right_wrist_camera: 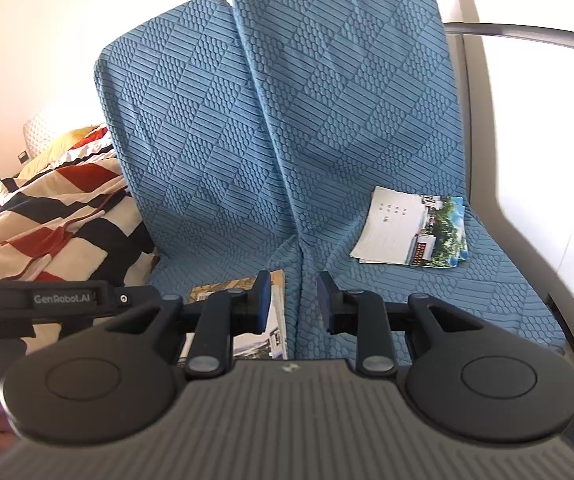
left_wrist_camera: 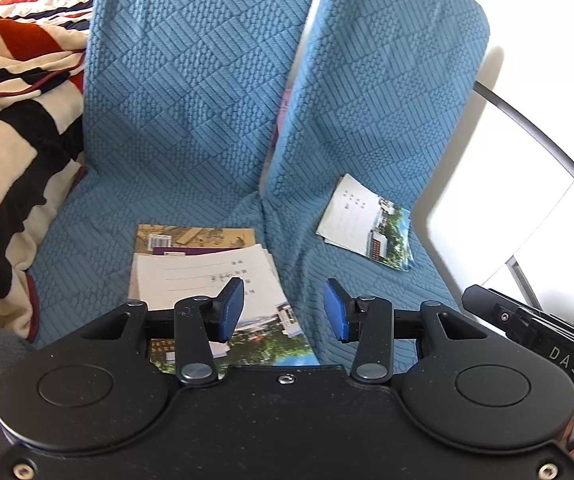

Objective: Organize objects
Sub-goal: 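Lift both grippers away and move toward the postcards left on the seat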

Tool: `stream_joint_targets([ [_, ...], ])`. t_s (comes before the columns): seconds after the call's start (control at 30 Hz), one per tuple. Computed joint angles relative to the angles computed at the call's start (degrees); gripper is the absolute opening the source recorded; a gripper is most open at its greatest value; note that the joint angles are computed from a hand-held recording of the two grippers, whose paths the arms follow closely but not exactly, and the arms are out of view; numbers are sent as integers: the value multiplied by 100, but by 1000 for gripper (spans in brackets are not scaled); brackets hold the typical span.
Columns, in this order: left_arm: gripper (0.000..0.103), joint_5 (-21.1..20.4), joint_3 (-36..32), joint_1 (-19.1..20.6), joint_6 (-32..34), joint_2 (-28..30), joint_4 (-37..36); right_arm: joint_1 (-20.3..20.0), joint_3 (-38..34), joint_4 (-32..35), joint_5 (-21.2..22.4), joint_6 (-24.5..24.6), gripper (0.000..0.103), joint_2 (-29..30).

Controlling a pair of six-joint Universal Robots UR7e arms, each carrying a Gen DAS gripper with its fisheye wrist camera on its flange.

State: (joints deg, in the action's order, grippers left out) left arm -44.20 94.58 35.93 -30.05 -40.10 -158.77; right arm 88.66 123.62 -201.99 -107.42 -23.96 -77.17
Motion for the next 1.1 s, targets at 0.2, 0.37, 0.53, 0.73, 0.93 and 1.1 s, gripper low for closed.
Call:
stream_joint_targets([
  [0.2, 42, -86, -178, -46, 81, 150, 48, -51, 81, -60, -34, -30, 29, -93],
  [0.37, 42, -149, -338, -82, 106, 285, 103, -128, 140, -120, -64, -27, 29, -171],
  [0.53, 43, -255, -502, -98, 153, 418, 149, -225, 210, -136, -88, -6, 29, -277],
  [0.73, 45, -335, -774, -128, 347, 649, 153, -295, 324, -264, -242, -85, 30, -410],
  [0.93, 52, -414, -1016, -160, 285, 828, 203, -423, 443, -402, -278, -139, 47, -607],
  [1.1, 53, -490, -1138, -199, 357, 935, 175, -509, 455, -405, -309, -118, 50, -717],
])
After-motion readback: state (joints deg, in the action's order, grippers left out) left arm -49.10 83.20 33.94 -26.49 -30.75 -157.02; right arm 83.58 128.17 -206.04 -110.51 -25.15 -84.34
